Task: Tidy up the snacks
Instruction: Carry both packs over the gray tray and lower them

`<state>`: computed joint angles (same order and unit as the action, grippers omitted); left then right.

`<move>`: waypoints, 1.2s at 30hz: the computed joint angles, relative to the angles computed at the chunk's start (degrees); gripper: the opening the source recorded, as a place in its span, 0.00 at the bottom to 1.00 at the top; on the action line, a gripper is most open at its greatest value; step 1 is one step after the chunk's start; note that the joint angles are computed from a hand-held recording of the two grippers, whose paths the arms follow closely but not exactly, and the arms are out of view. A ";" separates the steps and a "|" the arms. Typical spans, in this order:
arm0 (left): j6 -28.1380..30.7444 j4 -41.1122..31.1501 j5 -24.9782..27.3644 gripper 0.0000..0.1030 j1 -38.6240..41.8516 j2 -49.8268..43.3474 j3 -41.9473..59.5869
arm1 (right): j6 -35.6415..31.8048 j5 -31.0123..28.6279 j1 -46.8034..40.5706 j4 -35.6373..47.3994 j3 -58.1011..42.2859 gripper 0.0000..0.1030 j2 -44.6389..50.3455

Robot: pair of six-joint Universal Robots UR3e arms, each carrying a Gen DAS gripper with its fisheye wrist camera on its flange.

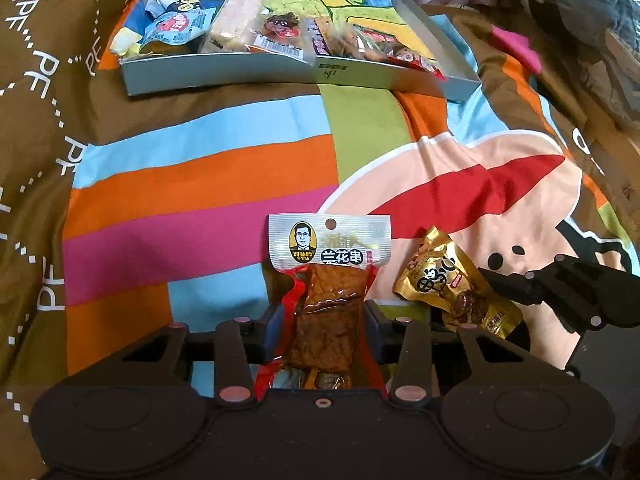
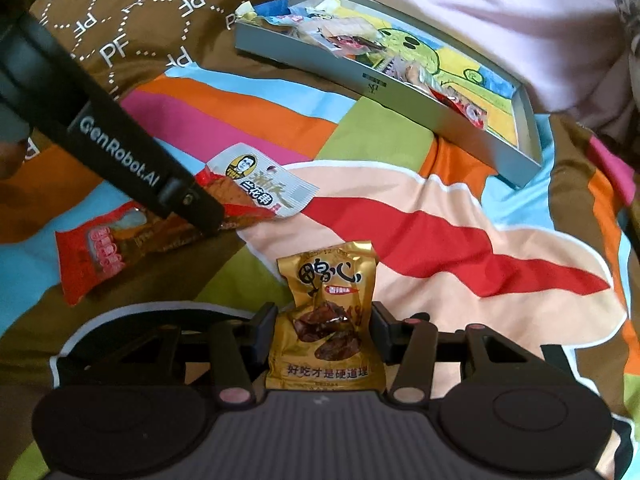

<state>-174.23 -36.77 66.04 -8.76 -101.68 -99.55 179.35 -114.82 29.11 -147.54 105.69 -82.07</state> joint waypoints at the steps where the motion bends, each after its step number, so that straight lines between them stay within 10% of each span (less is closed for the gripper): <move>1: -0.35 0.54 -0.29 0.42 0.06 0.15 -0.37 | -0.49 -1.14 0.51 -0.50 -0.11 0.51 0.45; 22: -13.30 27.81 0.18 0.44 -0.57 2.59 -6.43 | -18.08 -19.92 4.21 -32.98 0.37 0.51 10.27; 36: -19.97 16.07 11.24 0.45 -6.90 -24.44 42.20 | -17.35 -7.68 -10.37 -44.20 -13.91 0.51 17.25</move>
<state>-194.20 -20.70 77.28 -15.66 -126.12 -57.34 162.00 -122.50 18.74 -191.74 91.78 -64.82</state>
